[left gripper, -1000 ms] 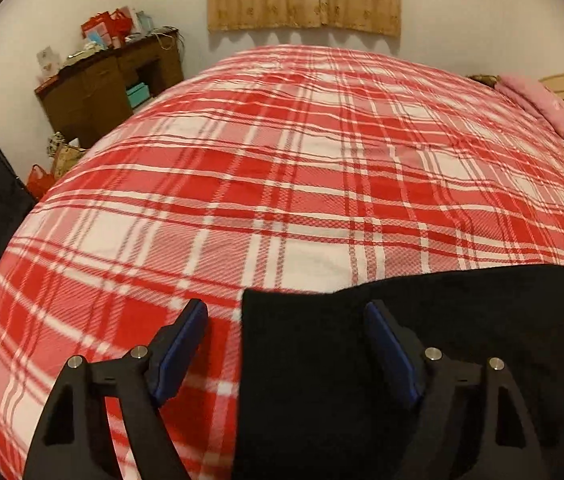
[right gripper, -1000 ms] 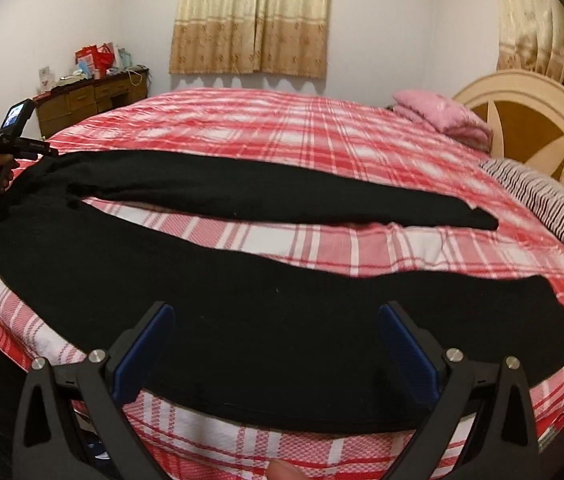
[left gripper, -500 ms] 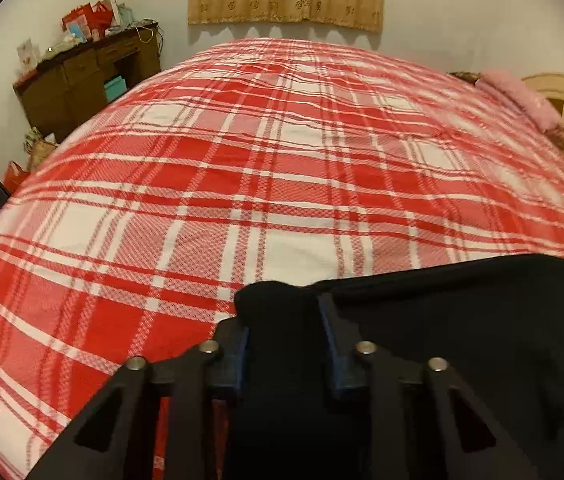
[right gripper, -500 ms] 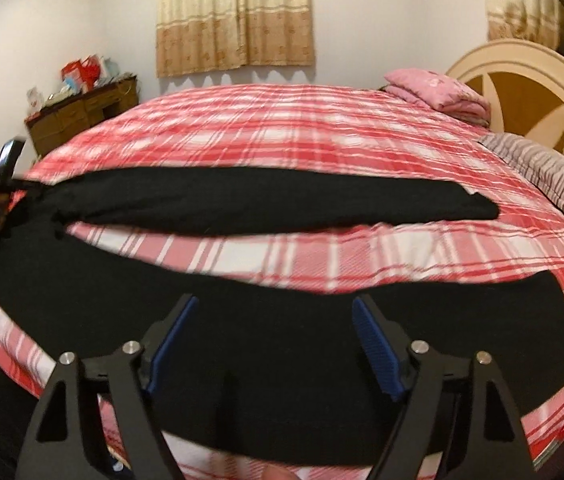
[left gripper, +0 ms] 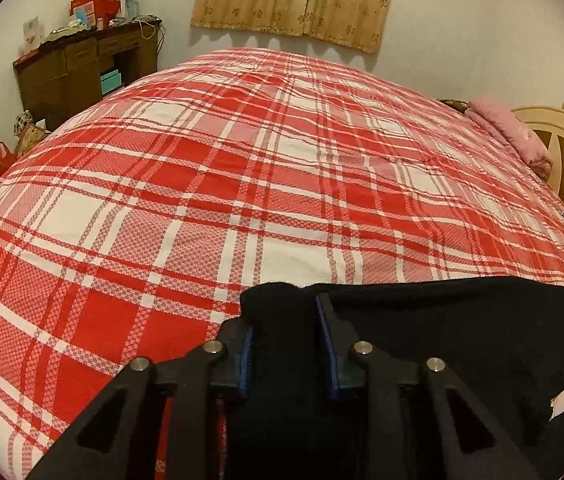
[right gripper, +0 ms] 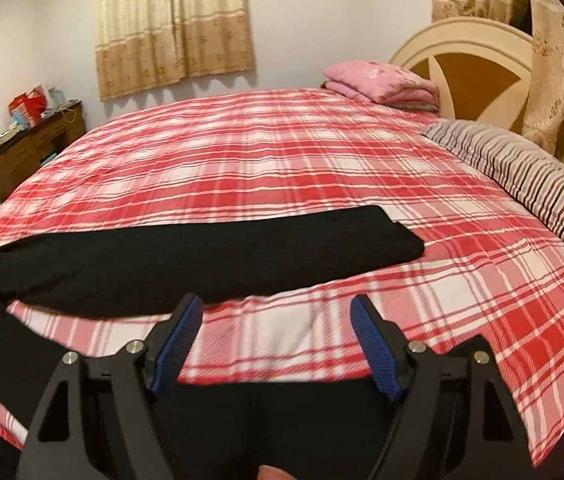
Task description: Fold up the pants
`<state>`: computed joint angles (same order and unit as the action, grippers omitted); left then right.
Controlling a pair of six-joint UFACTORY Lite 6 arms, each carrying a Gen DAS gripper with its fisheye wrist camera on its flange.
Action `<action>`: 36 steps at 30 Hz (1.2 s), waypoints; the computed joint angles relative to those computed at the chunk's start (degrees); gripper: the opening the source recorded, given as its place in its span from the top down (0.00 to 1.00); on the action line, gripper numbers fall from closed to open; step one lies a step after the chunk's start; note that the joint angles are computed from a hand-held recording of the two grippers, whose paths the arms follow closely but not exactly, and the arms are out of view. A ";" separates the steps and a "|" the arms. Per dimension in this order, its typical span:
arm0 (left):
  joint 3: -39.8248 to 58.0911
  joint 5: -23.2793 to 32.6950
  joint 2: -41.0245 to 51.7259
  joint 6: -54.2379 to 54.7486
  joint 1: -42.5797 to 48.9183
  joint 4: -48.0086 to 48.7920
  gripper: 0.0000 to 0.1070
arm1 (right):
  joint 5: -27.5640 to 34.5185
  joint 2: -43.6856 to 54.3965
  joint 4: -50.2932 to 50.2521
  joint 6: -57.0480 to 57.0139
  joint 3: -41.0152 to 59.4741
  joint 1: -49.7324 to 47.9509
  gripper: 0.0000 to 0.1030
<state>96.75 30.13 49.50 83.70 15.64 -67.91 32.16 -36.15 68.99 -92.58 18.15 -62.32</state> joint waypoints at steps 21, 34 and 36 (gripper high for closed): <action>4.14 -0.28 3.58 -6.43 -1.20 6.69 0.74 | -1.90 68.38 -25.50 31.12 66.24 4.68 0.23; 1.64 -5.16 0.15 -6.06 -4.12 10.01 0.86 | 0.78 76.33 -30.64 32.10 74.08 7.10 0.89; -1.06 -3.26 -2.17 0.79 -2.61 2.73 0.87 | -0.50 73.34 -27.06 28.27 71.18 7.34 0.90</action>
